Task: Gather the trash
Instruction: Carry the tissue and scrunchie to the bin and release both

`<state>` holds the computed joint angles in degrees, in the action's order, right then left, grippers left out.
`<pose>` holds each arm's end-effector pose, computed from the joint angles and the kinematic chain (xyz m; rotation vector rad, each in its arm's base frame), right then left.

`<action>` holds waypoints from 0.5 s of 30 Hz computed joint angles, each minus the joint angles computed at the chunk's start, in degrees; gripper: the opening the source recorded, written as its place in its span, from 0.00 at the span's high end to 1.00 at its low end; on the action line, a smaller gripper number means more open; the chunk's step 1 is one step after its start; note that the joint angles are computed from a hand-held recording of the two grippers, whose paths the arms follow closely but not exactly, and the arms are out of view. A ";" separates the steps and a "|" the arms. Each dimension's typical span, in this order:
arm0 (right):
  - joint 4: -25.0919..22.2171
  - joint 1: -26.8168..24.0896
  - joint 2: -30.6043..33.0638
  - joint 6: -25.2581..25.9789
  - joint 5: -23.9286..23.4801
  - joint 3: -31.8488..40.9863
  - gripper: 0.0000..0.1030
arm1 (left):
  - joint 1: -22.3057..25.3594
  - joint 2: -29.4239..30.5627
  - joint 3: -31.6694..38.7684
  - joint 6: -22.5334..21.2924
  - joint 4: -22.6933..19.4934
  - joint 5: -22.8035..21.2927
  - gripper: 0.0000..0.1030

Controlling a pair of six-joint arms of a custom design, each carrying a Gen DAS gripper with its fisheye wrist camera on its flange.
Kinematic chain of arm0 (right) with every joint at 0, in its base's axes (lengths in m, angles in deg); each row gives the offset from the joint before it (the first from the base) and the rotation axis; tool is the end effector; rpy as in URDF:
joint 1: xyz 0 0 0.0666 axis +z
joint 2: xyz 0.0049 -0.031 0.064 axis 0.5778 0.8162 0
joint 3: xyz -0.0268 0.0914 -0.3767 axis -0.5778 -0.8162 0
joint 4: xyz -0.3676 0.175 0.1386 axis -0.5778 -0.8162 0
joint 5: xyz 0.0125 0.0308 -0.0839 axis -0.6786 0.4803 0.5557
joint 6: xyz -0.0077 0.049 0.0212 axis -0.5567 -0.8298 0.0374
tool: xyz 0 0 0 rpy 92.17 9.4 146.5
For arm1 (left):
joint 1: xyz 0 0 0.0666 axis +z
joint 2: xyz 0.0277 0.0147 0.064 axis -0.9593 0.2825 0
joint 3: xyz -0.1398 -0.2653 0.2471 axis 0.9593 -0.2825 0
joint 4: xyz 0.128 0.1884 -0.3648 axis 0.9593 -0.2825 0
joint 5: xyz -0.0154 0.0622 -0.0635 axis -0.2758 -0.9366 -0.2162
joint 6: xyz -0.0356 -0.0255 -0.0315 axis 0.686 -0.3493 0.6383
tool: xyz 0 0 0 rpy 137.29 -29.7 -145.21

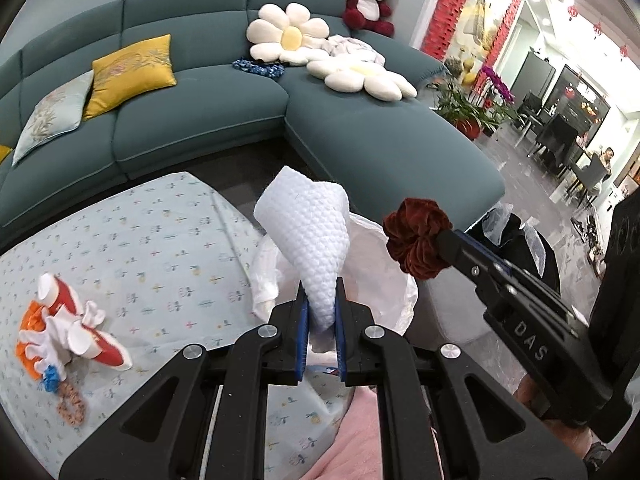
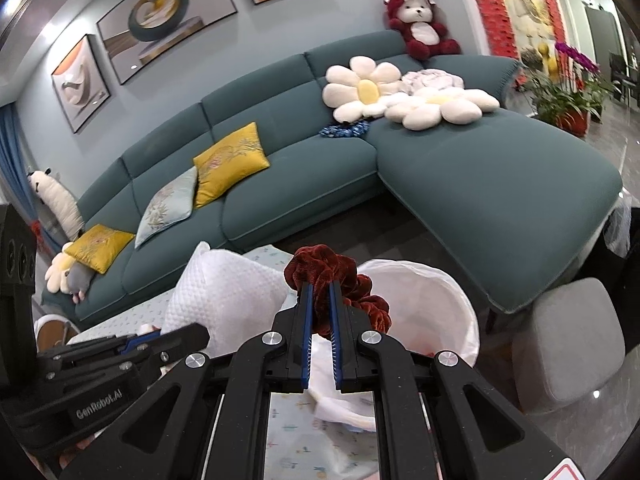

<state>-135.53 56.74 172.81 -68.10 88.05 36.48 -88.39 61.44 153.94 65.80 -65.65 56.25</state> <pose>0.4877 0.1906 0.6264 0.0735 2.2262 0.4391 0.5039 -0.1382 0.6549 0.1705 2.4696 -0.3352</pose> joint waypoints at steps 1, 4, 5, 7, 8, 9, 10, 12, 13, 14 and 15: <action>0.13 -0.48 -0.02 -0.15 -0.26 -0.47 0.92 | -0.21 0.66 0.50 -0.07 -0.03 0.20 0.89; 0.29 -1.56 -0.12 -0.57 -0.93 -1.70 0.92 | -0.80 2.83 2.36 0.17 -0.43 0.76 0.88; 0.29 -1.80 -0.06 -0.71 -1.12 -1.88 0.92 | -0.84 3.38 2.92 0.30 -0.56 1.02 0.87; 0.29 -2.22 0.33 -1.05 -1.60 -2.00 0.92 | -0.90 4.38 3.76 0.68 -0.56 1.69 0.86; 0.20 -2.53 0.74 -1.30 -1.98 -1.84 0.92 | -0.99 4.86 4.22 0.81 -0.42 1.40 0.80; 0.19 -2.67 0.91 -1.59 -2.07 -1.84 0.91 | -1.07 4.78 3.85 0.78 0.14 0.96 0.73; 0.00 -2.81 1.40 -2.08 -2.28 -1.40 0.90 | -1.25 4.75 3.63 0.81 0.64 0.69 0.70; -0.12 -3.07 2.14 -2.82 -2.95 -0.78 0.87 | -1.33 4.82 3.57 0.63 1.20 0.54 0.59; -0.12 -3.11 2.20 -2.94 -2.78 -0.68 0.87 | -1.39 4.90 3.67 0.63 1.27 0.33 0.55; 0.22 -3.09 2.31 -2.90 -2.81 -0.59 0.86 | -1.38 4.55 3.18 0.71 1.84 0.08 0.51; 0.14 -2.99 2.54 -2.76 -2.83 -0.23 0.86 | -1.37 4.54 3.19 0.68 2.07 -0.04 0.48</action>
